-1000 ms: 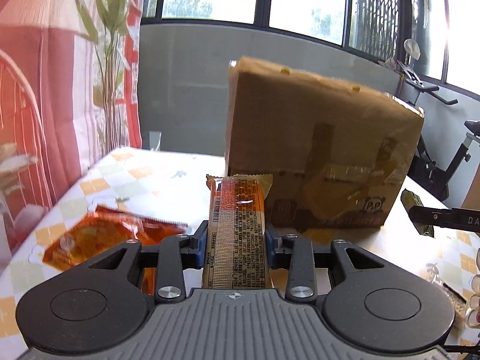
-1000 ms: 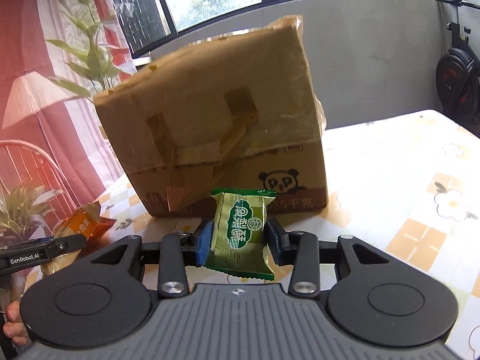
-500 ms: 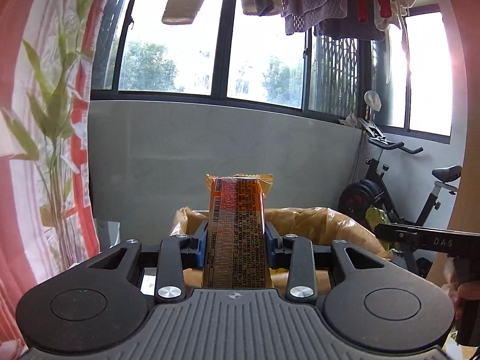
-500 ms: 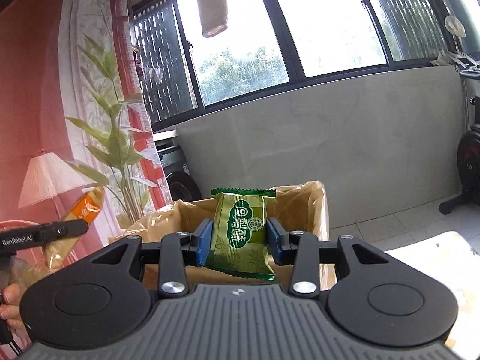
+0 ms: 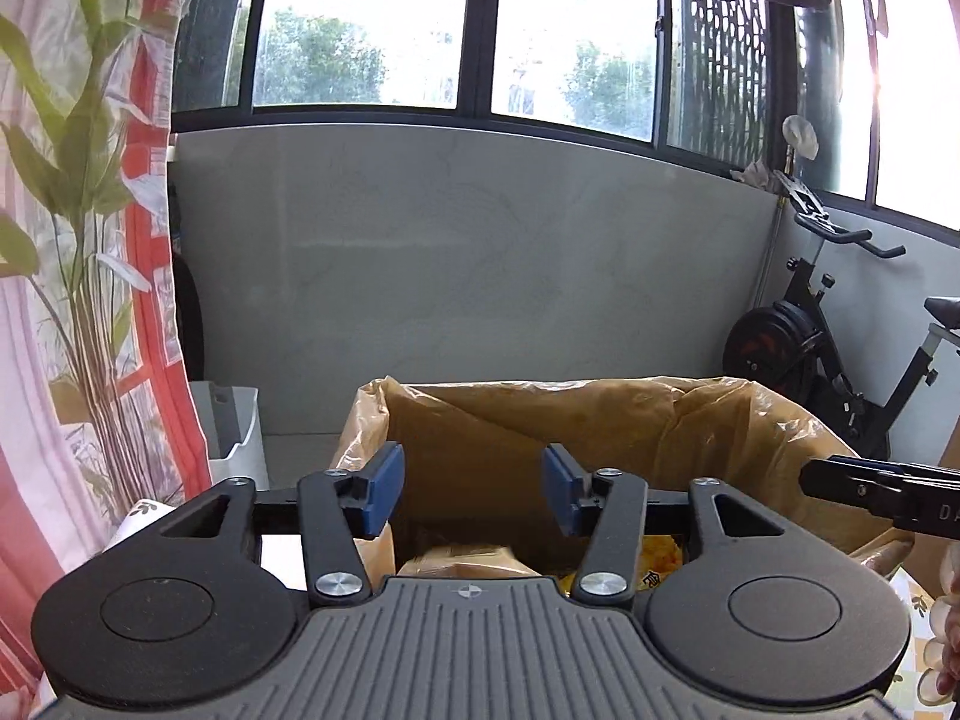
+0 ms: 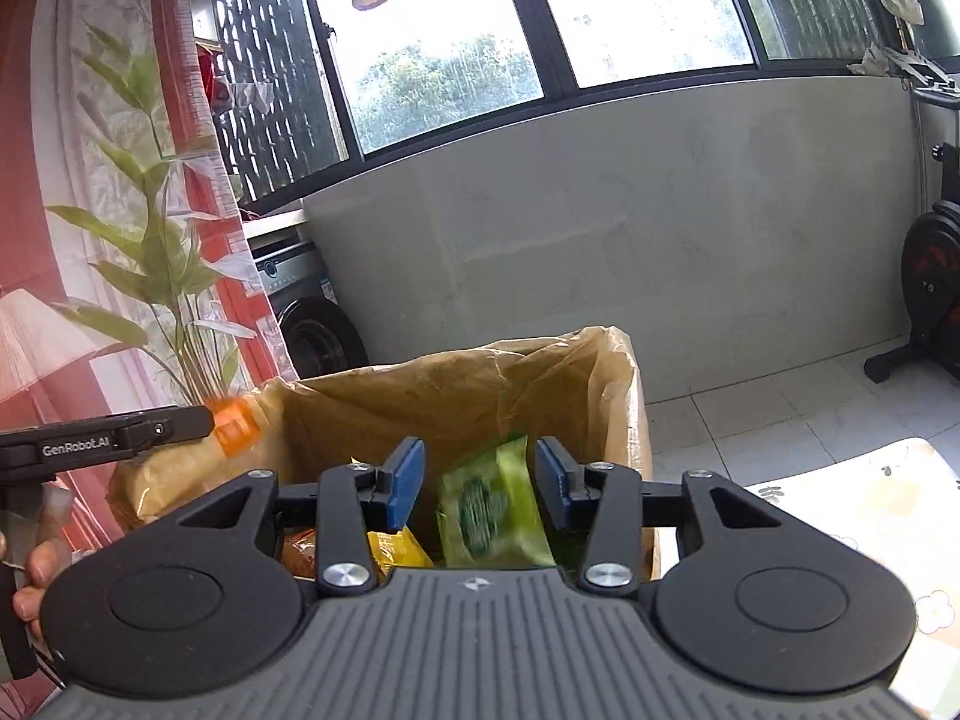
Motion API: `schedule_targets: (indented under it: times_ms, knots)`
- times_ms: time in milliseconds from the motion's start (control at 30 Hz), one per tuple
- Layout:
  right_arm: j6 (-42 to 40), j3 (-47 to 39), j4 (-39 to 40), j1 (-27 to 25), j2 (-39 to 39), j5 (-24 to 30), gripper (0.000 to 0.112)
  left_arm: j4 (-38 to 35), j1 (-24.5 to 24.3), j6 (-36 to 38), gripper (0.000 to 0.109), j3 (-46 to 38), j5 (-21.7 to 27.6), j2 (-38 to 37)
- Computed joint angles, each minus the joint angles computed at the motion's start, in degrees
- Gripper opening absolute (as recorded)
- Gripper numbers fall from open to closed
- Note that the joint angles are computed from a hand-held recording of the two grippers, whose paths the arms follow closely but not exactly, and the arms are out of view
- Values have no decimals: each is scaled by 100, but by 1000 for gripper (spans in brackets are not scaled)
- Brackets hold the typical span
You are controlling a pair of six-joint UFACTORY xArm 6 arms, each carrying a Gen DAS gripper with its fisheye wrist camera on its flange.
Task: Organize snacks
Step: 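Close the right tool on the cracker packet while the left tool reaches the orange chip bag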
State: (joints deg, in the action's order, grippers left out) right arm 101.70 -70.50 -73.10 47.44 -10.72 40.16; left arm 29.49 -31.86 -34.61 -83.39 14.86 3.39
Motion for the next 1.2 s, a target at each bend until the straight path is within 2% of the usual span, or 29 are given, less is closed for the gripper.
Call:
schedule_targets:
  times_ms: [233, 367, 600, 800, 1033, 1200]
  knots:
    - [201, 262, -249, 358, -391, 328, 51, -319, 121, 334, 55, 738, 7, -740]
    - [118, 476, -330, 725, -725, 634, 55, -512, 166, 566, 58, 1445, 9, -1485]
    - [-109, 1156, -83, 1706, -1396, 1645, 60, -1272, 231, 1223, 59, 2836, -76, -2811]
    - [173, 1800, 611, 2688, -1691, 2660, 62, -1779, 267, 1525, 59, 4032, -40, -3748]
    - [392, 2088, 1791, 3200, -1363, 2697, 62, -2076, 486, 1486, 59, 4846, 179, -4374]
    - [442, 2078, 2209, 3334, -1178, 2574, 62, -2403, 727, 1677, 59, 5134, 332, -4688]
